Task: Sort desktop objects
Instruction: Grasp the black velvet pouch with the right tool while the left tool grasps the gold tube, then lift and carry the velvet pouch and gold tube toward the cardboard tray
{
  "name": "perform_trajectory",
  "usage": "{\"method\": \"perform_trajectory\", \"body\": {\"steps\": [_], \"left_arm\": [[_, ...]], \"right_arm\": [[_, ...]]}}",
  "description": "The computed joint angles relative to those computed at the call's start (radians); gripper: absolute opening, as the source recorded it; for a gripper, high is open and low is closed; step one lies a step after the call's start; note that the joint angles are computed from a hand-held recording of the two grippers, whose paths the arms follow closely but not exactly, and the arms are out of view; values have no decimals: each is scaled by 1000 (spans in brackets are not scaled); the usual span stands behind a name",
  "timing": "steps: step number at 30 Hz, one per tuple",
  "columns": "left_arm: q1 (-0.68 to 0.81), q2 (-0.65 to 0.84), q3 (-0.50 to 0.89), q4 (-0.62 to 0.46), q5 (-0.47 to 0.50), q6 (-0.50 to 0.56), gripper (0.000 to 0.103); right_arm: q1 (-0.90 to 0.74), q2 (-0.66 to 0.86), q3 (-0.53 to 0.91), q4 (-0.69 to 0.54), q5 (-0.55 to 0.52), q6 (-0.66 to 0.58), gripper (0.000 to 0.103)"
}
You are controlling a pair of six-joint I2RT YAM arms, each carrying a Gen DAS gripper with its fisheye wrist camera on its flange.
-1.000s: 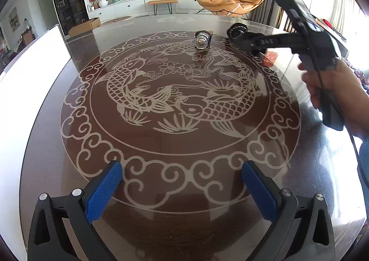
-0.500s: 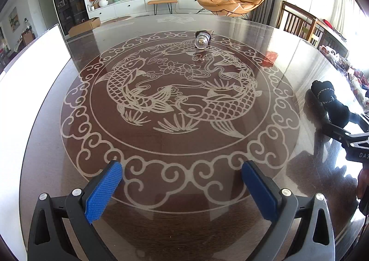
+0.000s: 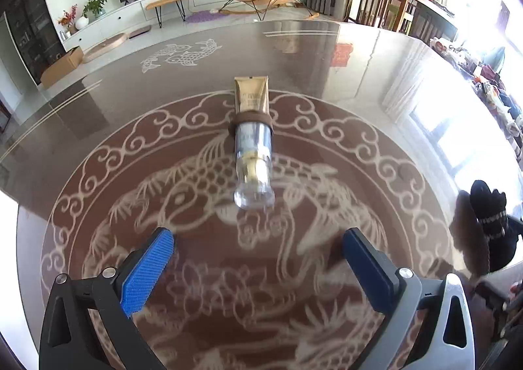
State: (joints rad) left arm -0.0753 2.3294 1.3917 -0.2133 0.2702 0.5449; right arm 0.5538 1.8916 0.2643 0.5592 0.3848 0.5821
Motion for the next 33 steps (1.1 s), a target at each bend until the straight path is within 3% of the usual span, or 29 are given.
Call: {"method": "perform_trajectory", "body": {"steps": [6,7,9,10,13,17,23,28,29,30,32,33], "left_arm": [[-67,147,284,-110,-62,-129,102],[-71,146,282,-93,-61,-140,96],[-76,116,238,-42,-49,-149,34],[-78,107,228,-47,-47,-146,29],[-67,48,99,48,-62,-117,29],[37,-77,-149,155,15,-77,29],[370,-342,-651,336,142,155,29],[627,-394,-791,339,258,329,31],[640,-395,-796,336,260,358,40],[640,-392,-784,313,253,388,68],[577,-376,-750,280,171,390,103],[574,-365,-728,252,190,409,103]], "right_arm": [[-1,1,0,1,0,-1,103],[-2,1,0,1,0,-1,103],[-2,1,0,1,-1,-2,103],[-3,1,0,2,-1,-2,103],[-3,1,0,2,-1,-3,103],[-4,2,0,3,-2,-4,103],[-6,2,0,4,-2,-5,103],[-7,2,0,4,-3,-6,103],[-7,2,-1,5,-4,-6,103],[-14,9,-2,18,-10,-11,103],[-41,-19,13,-40,-56,-62,103],[-71,-48,40,-125,-100,-93,103]]}}
